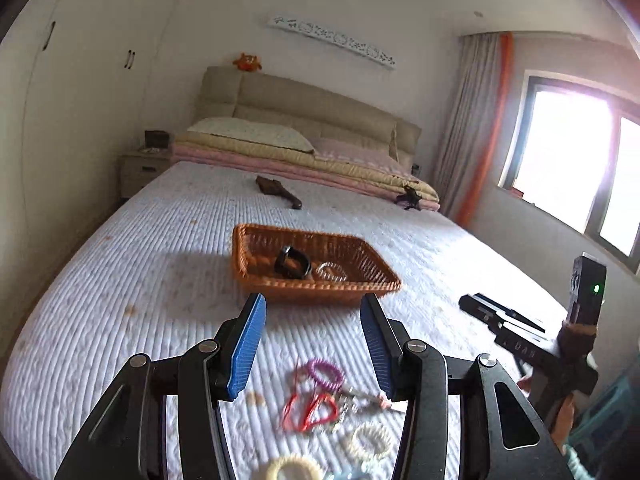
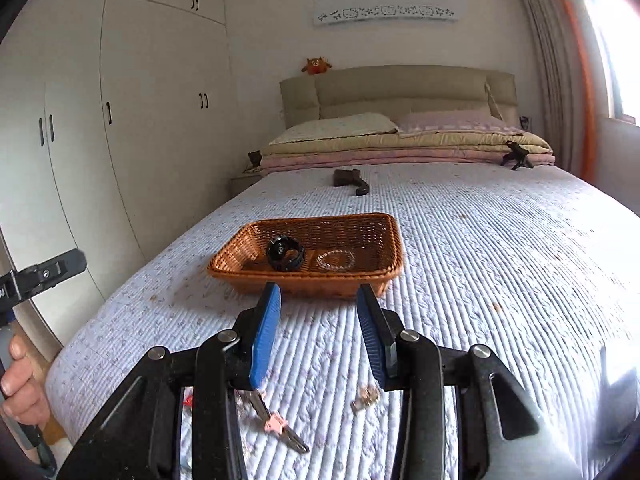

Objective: Organize jewelry
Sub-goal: 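Grasp the cream spiral hair tie with the left tool while the right tool grasps a gold charm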

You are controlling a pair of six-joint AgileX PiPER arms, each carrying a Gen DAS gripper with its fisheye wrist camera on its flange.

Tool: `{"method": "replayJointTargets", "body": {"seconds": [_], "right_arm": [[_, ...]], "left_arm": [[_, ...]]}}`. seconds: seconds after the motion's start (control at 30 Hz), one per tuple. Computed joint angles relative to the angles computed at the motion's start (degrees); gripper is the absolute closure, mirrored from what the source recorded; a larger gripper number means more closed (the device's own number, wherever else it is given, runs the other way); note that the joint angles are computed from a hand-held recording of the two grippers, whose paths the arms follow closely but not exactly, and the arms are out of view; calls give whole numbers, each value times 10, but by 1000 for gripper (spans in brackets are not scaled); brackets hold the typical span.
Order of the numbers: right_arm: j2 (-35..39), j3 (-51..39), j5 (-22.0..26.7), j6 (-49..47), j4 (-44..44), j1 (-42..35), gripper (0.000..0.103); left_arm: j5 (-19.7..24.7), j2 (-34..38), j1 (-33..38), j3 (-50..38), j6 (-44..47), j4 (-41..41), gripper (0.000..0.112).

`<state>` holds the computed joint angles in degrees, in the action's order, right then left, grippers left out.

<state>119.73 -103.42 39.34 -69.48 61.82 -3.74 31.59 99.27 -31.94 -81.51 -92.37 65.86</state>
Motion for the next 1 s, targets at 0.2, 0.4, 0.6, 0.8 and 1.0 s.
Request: {"method": "replayJointTargets", "body": {"seconds": [0.2, 0.4, 0.6, 0.8, 1.0], "right_arm": [[-27, 104, -45, -112, 53, -6, 60], [13, 85, -45, -50, -11, -10, 60], [53, 39, -39, 35, -85, -10, 60], [69, 28, -66, 97, -177, 20, 60], [121, -54, -20, 225, -300, 35, 60]], "left_arm": [[-63, -20, 2, 129, -138, 63, 62], [-115, 23, 27, 159, -100, -9, 62], [-156, 51, 43, 164, -77, -44, 62], [-148, 55, 32, 172, -103, -15, 62], [-135, 55, 23, 171, -96, -8, 62]]}}
